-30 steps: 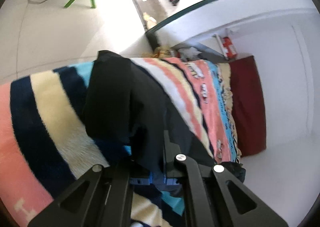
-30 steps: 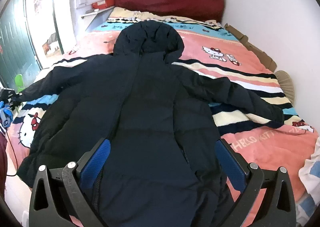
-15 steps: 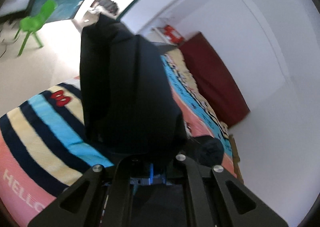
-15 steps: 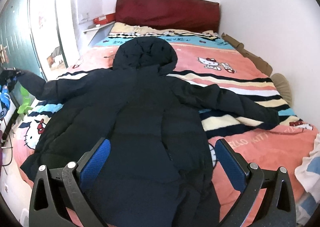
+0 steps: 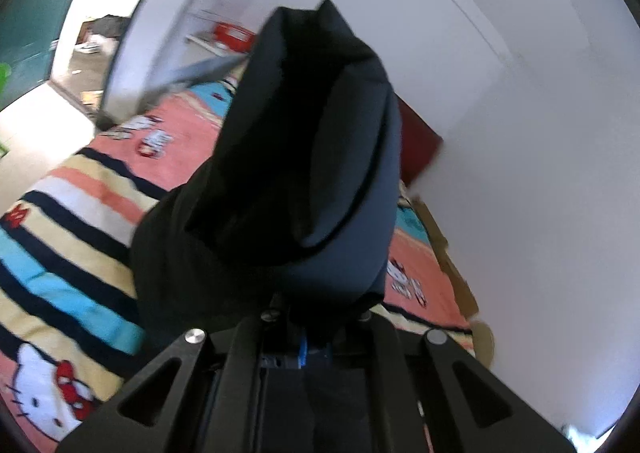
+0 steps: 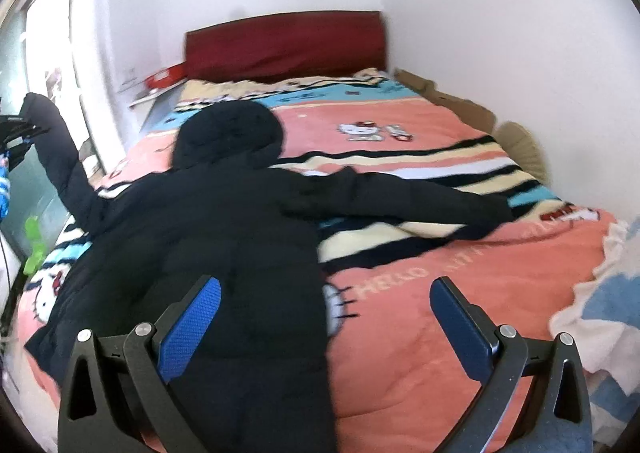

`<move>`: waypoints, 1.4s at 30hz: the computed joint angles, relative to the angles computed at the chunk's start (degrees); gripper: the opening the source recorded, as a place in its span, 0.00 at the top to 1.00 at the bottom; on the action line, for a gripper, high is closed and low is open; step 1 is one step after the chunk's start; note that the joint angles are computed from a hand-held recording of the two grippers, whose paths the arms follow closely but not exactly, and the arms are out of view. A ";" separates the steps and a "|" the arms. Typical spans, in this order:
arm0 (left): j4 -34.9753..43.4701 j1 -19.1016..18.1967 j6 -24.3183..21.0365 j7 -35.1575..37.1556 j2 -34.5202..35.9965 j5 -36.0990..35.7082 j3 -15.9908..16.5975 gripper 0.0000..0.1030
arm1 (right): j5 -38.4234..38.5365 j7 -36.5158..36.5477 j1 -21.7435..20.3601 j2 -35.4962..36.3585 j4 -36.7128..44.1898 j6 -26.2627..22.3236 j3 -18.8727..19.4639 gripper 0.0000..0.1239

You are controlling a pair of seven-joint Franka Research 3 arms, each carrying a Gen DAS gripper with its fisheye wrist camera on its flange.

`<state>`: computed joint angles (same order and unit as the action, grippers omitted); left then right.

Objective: Fold large clothes

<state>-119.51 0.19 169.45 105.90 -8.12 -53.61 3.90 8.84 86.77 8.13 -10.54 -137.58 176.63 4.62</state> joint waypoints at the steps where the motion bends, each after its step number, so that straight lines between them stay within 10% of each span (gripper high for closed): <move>1: 0.31 -0.44 0.00 0.08 0.46 0.24 -0.52 0.95 | -0.20 0.49 -0.71 0.34 0.19 0.15 -0.15 0.17; 14: 17.38 -0.11 -5.28 -10.69 22.34 15.87 -12.80 0.95 | -16.23 15.69 -11.31 4.58 3.08 0.91 1.79 0.17; 24: 27.70 -3.86 -15.47 -26.26 38.47 38.19 -11.67 0.91 | -18.74 17.93 -6.45 9.01 6.26 -1.74 -2.89 0.17; 35: 17.99 9.14 -8.85 -15.32 32.07 30.35 -26.41 0.71 | -13.93 12.07 -1.35 10.60 9.16 -4.29 -4.07 0.17; 42: 12.10 6.74 -10.32 -19.91 22.69 38.70 -15.41 0.71 | -4.32 1.02 2.85 14.98 17.39 -7.39 -1.87 0.17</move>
